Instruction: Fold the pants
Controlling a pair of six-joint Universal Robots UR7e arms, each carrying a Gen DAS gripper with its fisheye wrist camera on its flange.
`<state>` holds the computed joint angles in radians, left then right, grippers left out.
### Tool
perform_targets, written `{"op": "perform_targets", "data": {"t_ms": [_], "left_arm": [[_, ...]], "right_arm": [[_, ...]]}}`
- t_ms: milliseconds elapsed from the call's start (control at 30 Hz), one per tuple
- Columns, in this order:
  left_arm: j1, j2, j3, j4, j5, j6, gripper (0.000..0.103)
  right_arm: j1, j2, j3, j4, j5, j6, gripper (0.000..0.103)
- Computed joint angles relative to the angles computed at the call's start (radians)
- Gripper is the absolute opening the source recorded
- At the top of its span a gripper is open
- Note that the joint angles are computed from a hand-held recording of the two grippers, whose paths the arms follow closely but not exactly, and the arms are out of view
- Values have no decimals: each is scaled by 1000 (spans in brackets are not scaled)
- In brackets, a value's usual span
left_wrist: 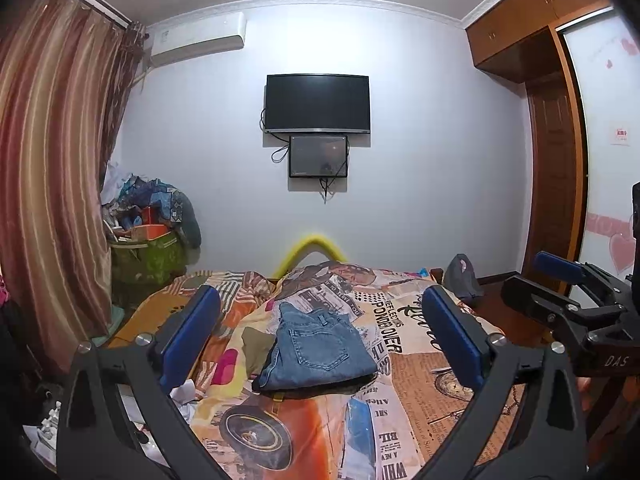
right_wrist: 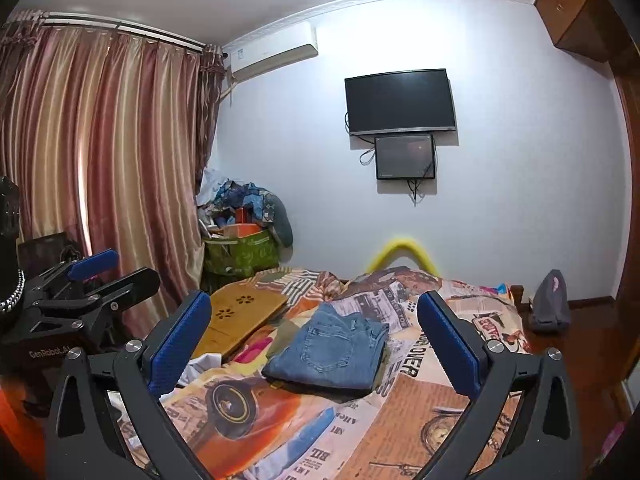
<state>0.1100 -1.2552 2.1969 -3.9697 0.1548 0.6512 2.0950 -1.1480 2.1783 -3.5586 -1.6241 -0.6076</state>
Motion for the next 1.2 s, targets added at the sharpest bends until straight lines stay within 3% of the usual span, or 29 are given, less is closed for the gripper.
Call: {"op": "perform_targets", "data": {"t_ms": [667,1067,1200], "left_arm": [[11,9,-21,-99,-8,98,102],[19,38,-100,-369,-28,399,102],[19,33,-97,-361,-27,395,102]], "right_arm": [[7,-9,-1,4,-20,-5,103],[3,-12,2,5,-14,-4,103],[-1,-14,3,4,-11,0,103]]}}
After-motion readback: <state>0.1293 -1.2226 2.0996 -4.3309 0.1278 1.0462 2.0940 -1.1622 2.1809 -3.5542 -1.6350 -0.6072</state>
